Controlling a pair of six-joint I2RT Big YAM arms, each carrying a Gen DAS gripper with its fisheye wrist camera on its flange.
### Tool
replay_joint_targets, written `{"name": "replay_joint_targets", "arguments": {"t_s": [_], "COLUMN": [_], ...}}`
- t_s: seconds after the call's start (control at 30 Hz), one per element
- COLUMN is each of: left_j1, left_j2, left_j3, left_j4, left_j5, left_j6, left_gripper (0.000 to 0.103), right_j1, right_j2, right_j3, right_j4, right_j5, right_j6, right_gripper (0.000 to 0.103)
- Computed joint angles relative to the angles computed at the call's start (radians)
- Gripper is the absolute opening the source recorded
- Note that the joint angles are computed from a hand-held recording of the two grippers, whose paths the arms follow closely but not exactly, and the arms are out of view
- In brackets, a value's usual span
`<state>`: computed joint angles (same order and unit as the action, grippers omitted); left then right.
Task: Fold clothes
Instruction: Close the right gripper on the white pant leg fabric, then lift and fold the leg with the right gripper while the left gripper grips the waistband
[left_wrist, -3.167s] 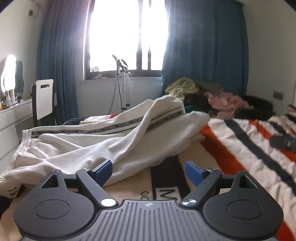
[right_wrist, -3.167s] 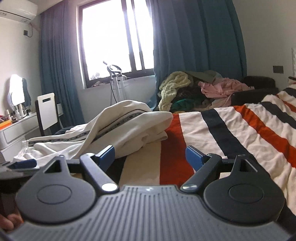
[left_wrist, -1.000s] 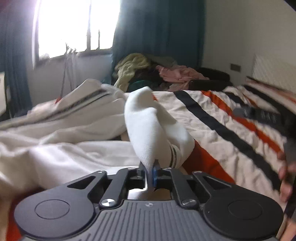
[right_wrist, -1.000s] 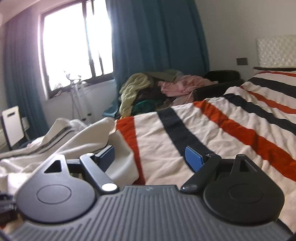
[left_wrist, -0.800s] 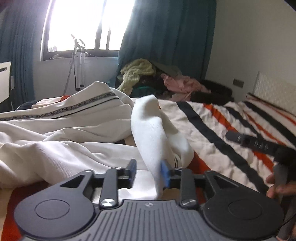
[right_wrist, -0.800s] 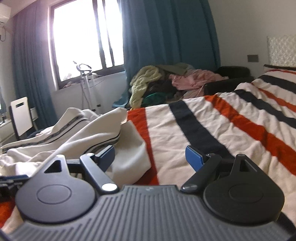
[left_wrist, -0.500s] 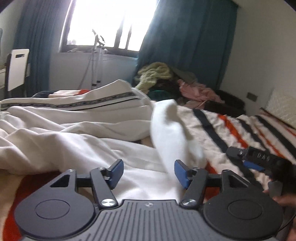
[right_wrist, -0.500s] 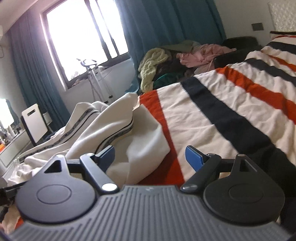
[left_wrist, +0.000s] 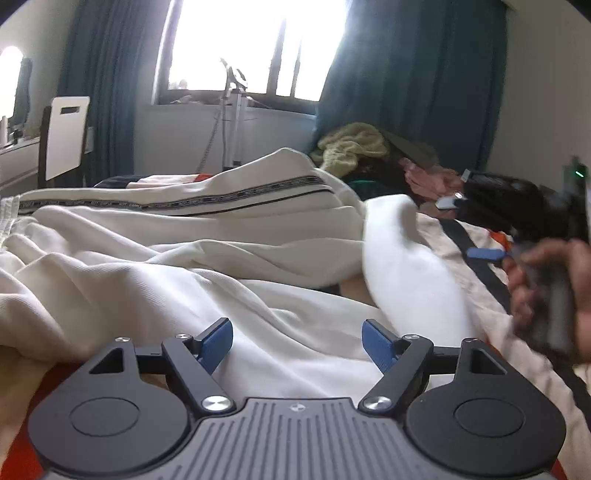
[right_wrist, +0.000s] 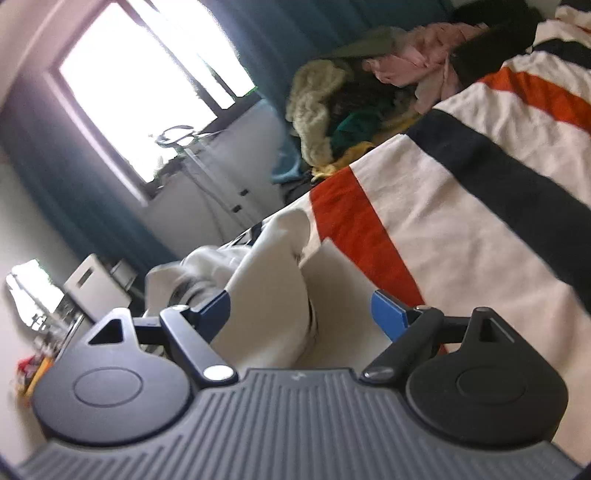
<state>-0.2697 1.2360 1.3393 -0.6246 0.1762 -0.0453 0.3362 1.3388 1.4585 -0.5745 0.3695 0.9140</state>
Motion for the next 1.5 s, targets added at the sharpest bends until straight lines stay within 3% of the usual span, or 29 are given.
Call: {"name": "replay_joint_targets", "arguments": {"t_s": [0.1,0.27,0.33,0.4,0.5,0.73,0.83,0.93,1.0,1.07,1.13,1.27,1.37,1.4,1.5], "left_j1": [0.002,-0.017,-0.018,-0.018,-0.019,0.007,0.009,0.005,0.000,-0.006,-0.003,0.015,0.044,0.051,0.077], "left_j2": [0.021,0.034,0.039,0.041,0.040,-0.031,-0.042,-0.054,-0.063,-0.068,-0.067,-0.072,-0.060,-0.058,-0.042], "left_j3": [-0.009,-0.054,-0.066,-0.069,-0.072,-0.130,-0.125,-0.121,-0.121,-0.113,-0.096,-0.078,-0.043,-0.036,-0.009], "left_j4": [0.045,0.149,0.175,0.183,0.189,0.338,0.318,0.287,0.274,0.243,0.199,0.124,0.052,0.042,-0.004], "left_j5": [-0.007,-0.053,-0.052,-0.046,-0.043,-0.099,-0.117,-0.122,-0.124,-0.126,-0.114,-0.088,-0.062,-0.065,-0.068], "left_j6": [0.001,0.065,0.072,0.061,0.040,-0.099,-0.131,-0.142,-0.138,-0.137,-0.155,-0.186,-0.220,-0.226,-0.256], "left_gripper": [0.079,0.079,0.079,0.079,0.079,0.080,0.080,0.080,0.080,0.080,0.080,0.080,0.080,0.080,0.081], "right_j1": [-0.036,-0.062,-0.057,-0.051,-0.056,-0.076,-0.097,-0.125,-0.140,-0.162,-0.189,-0.218,-0.237,-0.244,-0.221], "right_j2": [0.134,0.317,0.376,0.399,0.375,0.187,0.042,-0.133,-0.240,-0.350,-0.448,-0.565,-0.565,-0.567,-0.631], "right_j3": [0.148,0.366,0.450,0.488,0.486,0.454,0.344,0.166,0.047,-0.073,-0.184,-0.337,-0.361,-0.371,-0.433], "right_j4": [-0.039,-0.106,-0.191,-0.251,-0.233,-0.038,0.072,0.140,0.111,0.006,-0.131,-0.413,-0.584,-0.623,-0.626], "right_j5": [-0.019,-0.038,-0.011,0.021,0.056,0.183,0.231,0.312,0.385,0.428,0.422,0.327,0.198,0.157,0.127], "right_j6": [-0.041,-0.081,-0.109,-0.122,-0.160,-0.272,-0.304,-0.279,-0.217,-0.066,0.140,0.463,0.565,0.593,0.762], "right_gripper": [0.080,0.073,0.038,0.021,0.008,0.006,0.006,0.006,0.007,0.007,0.007,0.007,0.009,0.009,0.010]}}
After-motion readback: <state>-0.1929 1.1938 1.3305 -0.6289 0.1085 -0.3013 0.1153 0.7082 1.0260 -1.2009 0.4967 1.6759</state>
